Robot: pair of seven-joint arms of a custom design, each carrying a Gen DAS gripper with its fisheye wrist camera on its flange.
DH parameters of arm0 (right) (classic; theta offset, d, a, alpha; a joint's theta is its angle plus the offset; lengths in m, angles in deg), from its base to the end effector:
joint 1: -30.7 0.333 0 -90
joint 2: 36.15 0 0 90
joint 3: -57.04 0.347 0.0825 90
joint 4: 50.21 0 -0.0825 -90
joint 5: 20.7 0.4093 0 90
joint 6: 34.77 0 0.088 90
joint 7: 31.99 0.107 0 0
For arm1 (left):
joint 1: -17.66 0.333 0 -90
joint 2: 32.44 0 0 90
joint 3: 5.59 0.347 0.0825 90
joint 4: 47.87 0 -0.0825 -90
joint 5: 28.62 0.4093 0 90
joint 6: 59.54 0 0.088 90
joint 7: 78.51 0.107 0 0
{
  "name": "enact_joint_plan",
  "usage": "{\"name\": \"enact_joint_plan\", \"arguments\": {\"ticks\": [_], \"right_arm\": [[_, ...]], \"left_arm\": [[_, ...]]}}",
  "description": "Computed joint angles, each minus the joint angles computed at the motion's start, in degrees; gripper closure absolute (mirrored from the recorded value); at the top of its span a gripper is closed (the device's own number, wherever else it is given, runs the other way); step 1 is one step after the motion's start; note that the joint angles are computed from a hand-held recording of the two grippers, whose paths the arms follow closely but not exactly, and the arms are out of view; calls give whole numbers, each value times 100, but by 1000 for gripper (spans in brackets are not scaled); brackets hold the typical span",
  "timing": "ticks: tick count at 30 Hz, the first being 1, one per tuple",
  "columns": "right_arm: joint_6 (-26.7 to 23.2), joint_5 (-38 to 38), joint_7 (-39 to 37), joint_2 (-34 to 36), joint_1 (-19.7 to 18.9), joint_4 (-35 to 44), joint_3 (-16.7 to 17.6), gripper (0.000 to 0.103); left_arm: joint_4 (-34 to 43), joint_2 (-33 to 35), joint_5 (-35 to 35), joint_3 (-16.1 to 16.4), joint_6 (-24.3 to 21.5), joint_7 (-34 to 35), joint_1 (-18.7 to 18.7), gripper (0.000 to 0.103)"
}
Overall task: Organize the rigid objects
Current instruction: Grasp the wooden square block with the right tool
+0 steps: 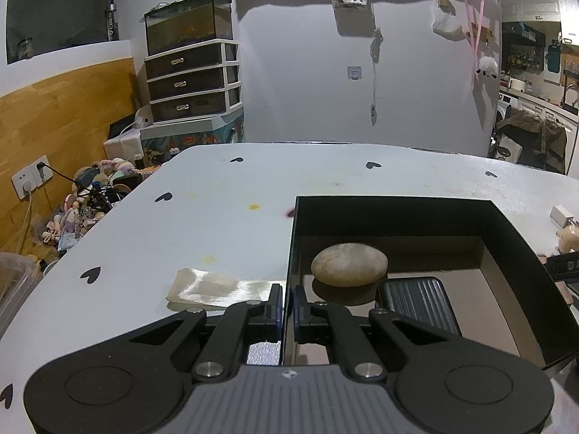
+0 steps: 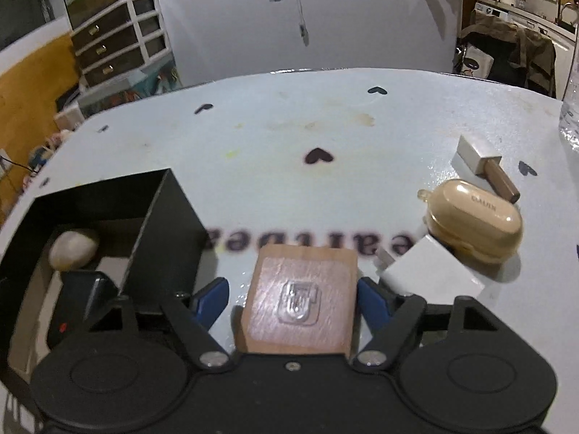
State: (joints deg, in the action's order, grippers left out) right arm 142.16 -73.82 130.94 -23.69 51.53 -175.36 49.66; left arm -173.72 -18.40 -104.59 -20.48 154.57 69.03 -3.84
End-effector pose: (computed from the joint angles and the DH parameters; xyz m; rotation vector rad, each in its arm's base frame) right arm 0.5712 0.2068 0.3574 -1.6638 1.8658 -0.5164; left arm 0.5149 -0.2107 0.3766 -1.5801 1.6697 -0.7844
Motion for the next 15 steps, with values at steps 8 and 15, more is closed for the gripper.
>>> {"name": "enact_joint_plan", "arguments": {"ticks": [8,15], "right_arm": [[-508,-231,-108,82,63,230,28,33],[-414,-449,144,21,-66,159,90,35]], "left_arm": [[-10,32,186,26,15,-168,-1,98],[-30,39,281,56,3,-273,-13,98]]}}
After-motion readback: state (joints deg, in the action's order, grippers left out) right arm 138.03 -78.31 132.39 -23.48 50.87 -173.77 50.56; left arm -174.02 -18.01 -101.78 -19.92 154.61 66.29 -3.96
